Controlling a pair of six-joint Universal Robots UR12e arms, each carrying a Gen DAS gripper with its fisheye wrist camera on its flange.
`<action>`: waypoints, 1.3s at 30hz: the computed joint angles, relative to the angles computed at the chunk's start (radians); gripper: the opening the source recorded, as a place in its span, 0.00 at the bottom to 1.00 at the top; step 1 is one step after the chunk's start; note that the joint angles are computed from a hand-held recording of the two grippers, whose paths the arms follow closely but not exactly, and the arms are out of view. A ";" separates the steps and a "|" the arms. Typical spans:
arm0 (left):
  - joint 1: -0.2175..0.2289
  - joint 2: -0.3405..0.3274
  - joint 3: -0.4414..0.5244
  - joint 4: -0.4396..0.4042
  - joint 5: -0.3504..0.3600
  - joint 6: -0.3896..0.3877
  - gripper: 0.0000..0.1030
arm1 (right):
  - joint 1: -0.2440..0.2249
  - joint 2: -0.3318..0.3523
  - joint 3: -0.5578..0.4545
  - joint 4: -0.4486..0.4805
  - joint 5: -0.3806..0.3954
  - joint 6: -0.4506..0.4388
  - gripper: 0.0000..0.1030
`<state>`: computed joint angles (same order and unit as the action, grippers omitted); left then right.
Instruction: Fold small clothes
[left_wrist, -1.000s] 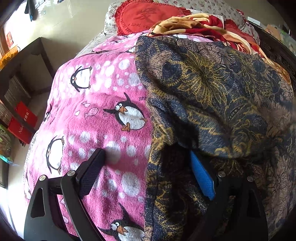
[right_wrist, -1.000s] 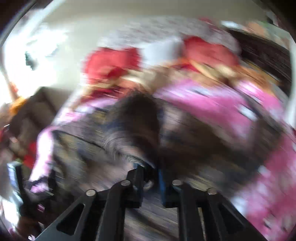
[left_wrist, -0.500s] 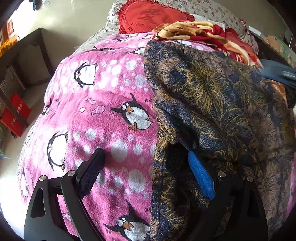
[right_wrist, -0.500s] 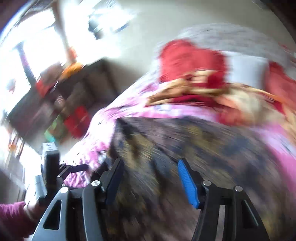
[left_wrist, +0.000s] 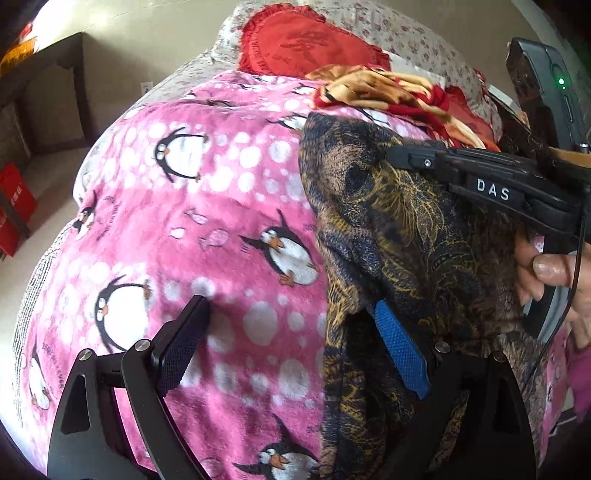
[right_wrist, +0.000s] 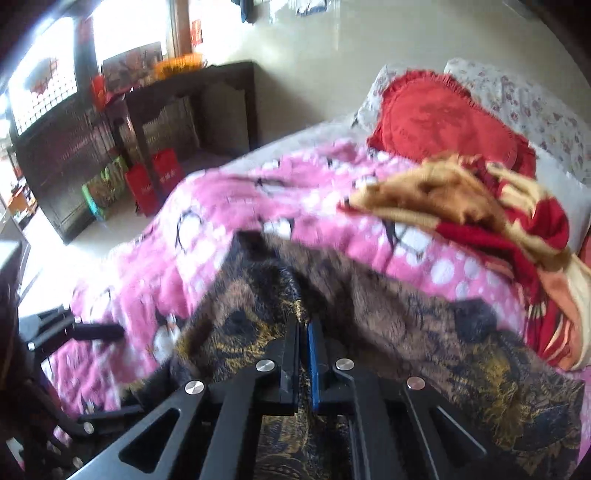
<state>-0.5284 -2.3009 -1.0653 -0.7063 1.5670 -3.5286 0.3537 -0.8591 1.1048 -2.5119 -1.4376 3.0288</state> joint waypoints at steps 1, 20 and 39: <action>0.002 0.003 -0.001 -0.005 0.008 -0.010 0.88 | 0.003 0.009 -0.014 -0.005 -0.001 0.014 0.03; -0.040 -0.047 0.122 -0.069 0.094 0.032 0.89 | -0.050 -0.303 0.447 -0.058 -0.250 0.249 0.45; -0.073 -0.042 0.148 -0.093 0.174 0.052 0.88 | -0.254 -0.525 0.675 -0.042 -0.471 0.557 0.47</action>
<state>-0.6017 -2.3434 -0.9169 -0.7993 1.7414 -3.4768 0.0994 -1.3839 1.7793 -2.5538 -1.9084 3.5855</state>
